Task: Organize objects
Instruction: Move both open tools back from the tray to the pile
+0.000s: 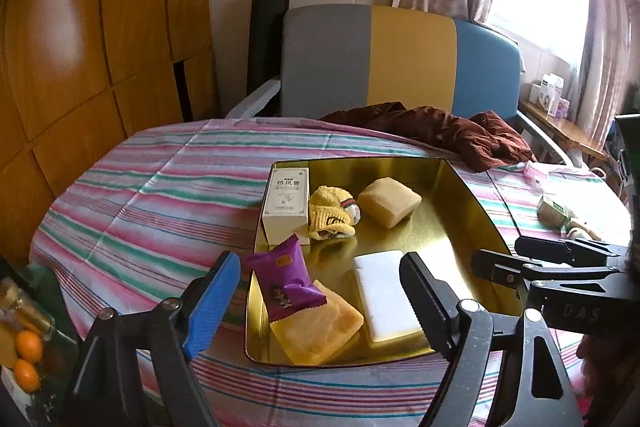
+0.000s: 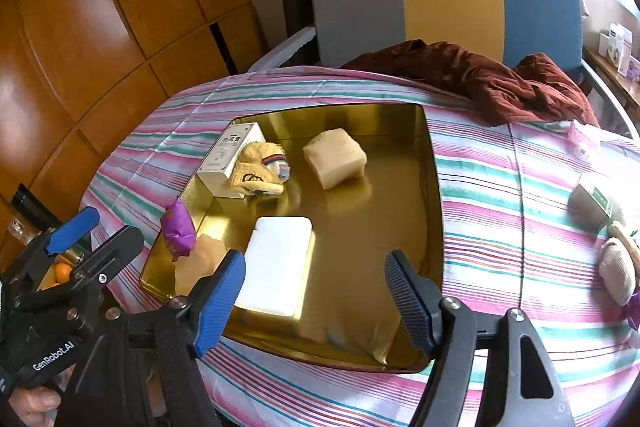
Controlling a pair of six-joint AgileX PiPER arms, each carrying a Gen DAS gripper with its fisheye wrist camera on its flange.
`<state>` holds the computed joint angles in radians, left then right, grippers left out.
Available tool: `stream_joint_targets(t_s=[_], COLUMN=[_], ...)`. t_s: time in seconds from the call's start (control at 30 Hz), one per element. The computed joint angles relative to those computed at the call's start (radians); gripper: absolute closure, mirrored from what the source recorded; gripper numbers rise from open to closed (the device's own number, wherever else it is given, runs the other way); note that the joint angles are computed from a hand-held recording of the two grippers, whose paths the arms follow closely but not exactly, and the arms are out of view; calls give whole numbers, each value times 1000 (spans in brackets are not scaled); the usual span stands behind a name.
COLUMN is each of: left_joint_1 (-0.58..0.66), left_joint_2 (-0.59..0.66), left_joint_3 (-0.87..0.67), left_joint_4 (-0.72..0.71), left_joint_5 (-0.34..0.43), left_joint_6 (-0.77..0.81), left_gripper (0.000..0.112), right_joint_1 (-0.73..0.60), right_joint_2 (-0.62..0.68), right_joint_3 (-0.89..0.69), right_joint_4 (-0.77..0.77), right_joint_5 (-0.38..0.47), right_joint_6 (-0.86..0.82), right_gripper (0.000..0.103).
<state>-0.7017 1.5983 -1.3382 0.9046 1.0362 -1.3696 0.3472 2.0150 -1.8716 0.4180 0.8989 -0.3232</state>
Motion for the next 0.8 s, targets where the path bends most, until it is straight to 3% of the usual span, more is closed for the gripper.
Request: stream_joint_targets(t_s=[0.8], left_joint_1=[-113], left_joint_2=[84], left_joint_3=[-125], left_joint_4=[98], left_joint_5=[110], left_joint_6=[83], left_gripper=[26], right_joint_1=[-129], right_joint_2=[-60], right_joint_3=[103], right_joint_4=[29], right_joint_5=[-46], right_joint_6=[-28], right_gripper=[29])
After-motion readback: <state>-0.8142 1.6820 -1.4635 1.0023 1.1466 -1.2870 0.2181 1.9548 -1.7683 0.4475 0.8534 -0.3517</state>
